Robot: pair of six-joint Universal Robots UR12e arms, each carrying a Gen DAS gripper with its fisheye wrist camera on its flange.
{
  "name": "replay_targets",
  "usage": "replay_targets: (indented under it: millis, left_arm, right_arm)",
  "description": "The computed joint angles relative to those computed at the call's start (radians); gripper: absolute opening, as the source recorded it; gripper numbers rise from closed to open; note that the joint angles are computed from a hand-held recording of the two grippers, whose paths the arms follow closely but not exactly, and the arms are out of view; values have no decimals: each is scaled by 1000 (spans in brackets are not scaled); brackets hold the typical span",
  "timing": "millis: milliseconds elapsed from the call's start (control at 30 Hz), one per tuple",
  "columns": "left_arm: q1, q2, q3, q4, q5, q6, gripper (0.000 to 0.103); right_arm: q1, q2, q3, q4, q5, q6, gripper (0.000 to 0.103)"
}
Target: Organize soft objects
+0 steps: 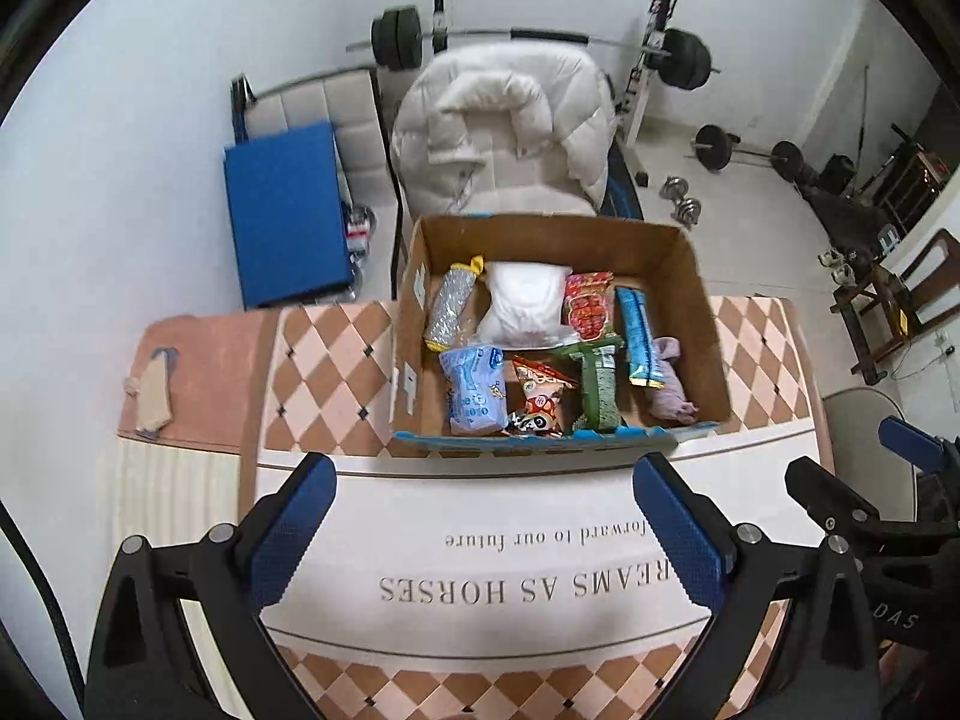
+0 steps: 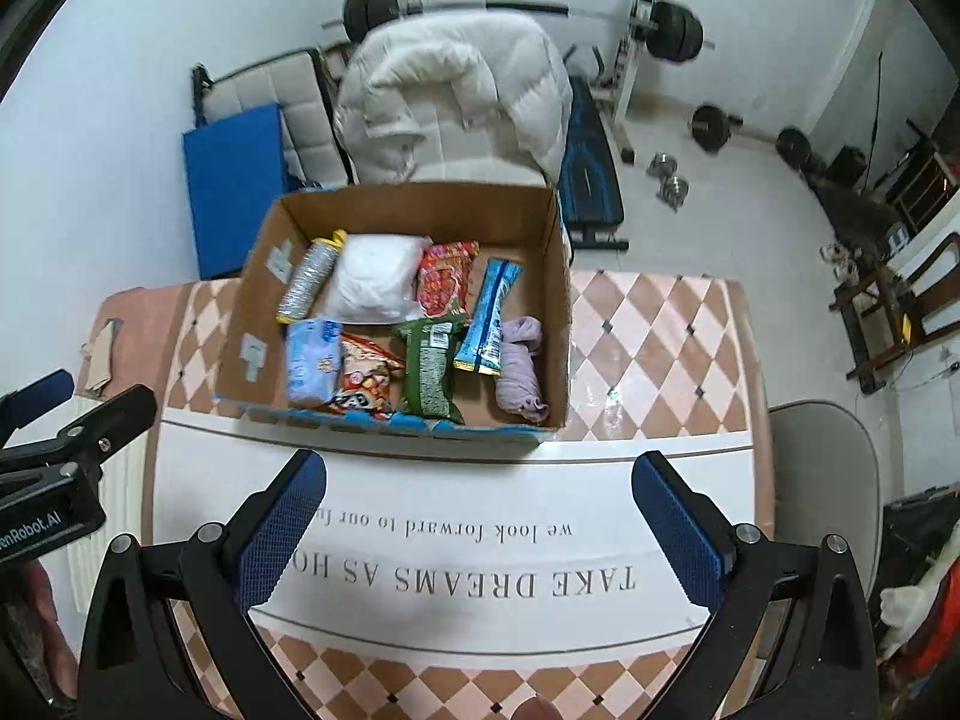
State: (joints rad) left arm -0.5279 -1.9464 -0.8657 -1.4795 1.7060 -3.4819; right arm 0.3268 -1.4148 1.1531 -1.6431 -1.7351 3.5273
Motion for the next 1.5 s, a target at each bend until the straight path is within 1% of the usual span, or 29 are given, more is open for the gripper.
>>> replay_targets:
  millis: [100,200,400,467,533,600,733,800,867,967,1100,1267,1500]
  left_arm:
    - [-21,35,-26,49,56,9,102]
    - [-32,66,-49,81,76,7,102]
    - [-40,122,-92,111,54,-1,102]
    - [-47,136,-101,118,61,-7,102]
    - [-55,151,-113,127,69,-14,102]
    - [-60,166,-128,134,69,-21,102]
    - [-65,184,-140,124,57,-31,102]
    - [-65,193,-148,127,46,-38,102]
    - [-69,200,-157,138,51,-46,102]
    - [-76,208,-170,158,73,-56,102]
    - [-79,210,-181,188,102,-69,102]
    - [-84,205,-189,221,153,-65,103]
    - [-84,192,-184,217,169,-62,103]
  right_arm:
    - [17,-34,14,-22,-6,16,103]
    - [36,-65,22,-37,-30,33,103]
    - [83,-119,22,-58,-89,67,103]
    - [99,-129,17,-58,-111,70,103]
    - [123,-139,12,-49,-152,86,103]
    - [142,-150,14,-47,-169,98,103]
    - [162,-167,12,-28,-152,115,103]
    - [172,-174,10,-20,-154,123,103]
    - [182,-178,5,-12,-165,129,103]
    - [192,-183,4,-14,-189,135,103]
    - [198,-183,7,-29,-243,149,103]
    - [190,-178,11,-39,-275,163,103]
    - [179,-172,17,-51,-289,163,103]
